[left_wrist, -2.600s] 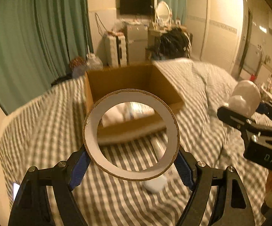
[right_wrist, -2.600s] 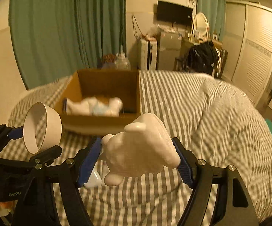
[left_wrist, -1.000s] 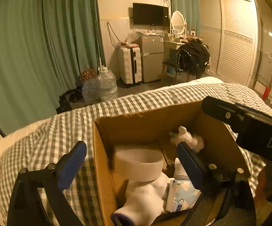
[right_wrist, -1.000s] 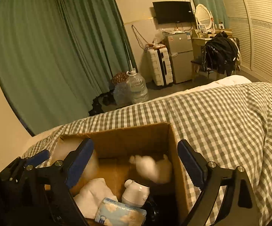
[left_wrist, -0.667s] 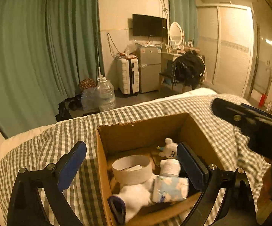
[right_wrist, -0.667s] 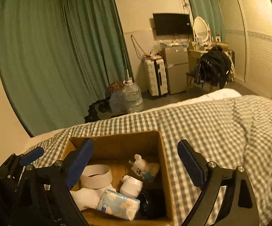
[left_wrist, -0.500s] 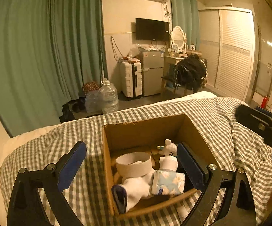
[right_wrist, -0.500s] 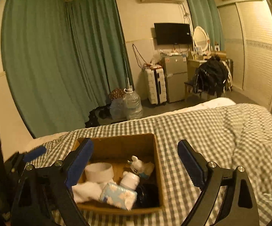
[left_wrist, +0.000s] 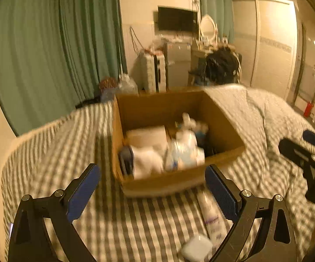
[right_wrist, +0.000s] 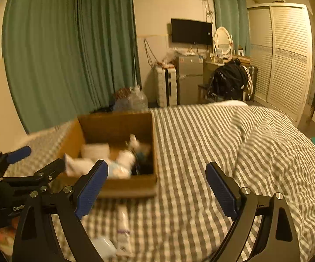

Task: Organize objects
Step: 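Grasp the white earbud case with the left gripper while the right grasps the white tube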

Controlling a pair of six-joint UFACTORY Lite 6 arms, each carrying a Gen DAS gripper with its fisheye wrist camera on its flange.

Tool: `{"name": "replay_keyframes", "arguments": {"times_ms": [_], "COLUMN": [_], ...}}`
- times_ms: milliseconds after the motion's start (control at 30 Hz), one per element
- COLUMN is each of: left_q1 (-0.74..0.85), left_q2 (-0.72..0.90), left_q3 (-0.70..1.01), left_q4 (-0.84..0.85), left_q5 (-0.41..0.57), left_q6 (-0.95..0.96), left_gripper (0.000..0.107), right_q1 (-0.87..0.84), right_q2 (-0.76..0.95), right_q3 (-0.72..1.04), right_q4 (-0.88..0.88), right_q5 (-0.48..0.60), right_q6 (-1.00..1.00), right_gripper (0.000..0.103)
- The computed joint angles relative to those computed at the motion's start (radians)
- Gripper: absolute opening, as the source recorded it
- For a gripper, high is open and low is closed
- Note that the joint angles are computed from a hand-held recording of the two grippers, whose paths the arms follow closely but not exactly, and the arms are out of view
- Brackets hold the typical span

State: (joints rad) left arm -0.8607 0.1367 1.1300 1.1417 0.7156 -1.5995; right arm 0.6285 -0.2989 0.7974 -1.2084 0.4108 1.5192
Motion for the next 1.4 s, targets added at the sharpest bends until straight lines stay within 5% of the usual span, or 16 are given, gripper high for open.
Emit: {"name": "replay_keyframes", "arguments": {"times_ms": [200,500,600,700,1400], "left_q1": [-0.048,-0.082,-0.080,-0.076,0.100], "left_q2": [0.104,0.312,0.354,0.339,0.039], "left_q3": [-0.075,-0.026,-0.003,-0.022,-0.192], "left_q4": [-0.025,-0.227,-0.289,-0.307,-0.164], "left_q5": [-0.086,-0.238,-0.256,-0.306,-0.283], "left_q6": [-0.051,0.161,0.229,0.256,0.065], "left_gripper": [0.099,0.099,0.088,0.056,0.055], "right_q1": [-0.011,-0.079,-0.083,-0.082,-0.041], "right_q2": [-0.012,0.109,0.120,0.117,0.288], "right_q3": [-0.134,-0.210,-0.210,-0.216,-0.115], "right_q4": [-0.037,-0.149,-0.153,-0.150,-0.295], "right_q5": [-0.036,-0.135,-0.145,-0.144,-0.166], "right_q6": [0.065,0.220,0.229,0.228,0.417], "right_gripper": [0.091,0.091,0.091,0.091,0.091]}}
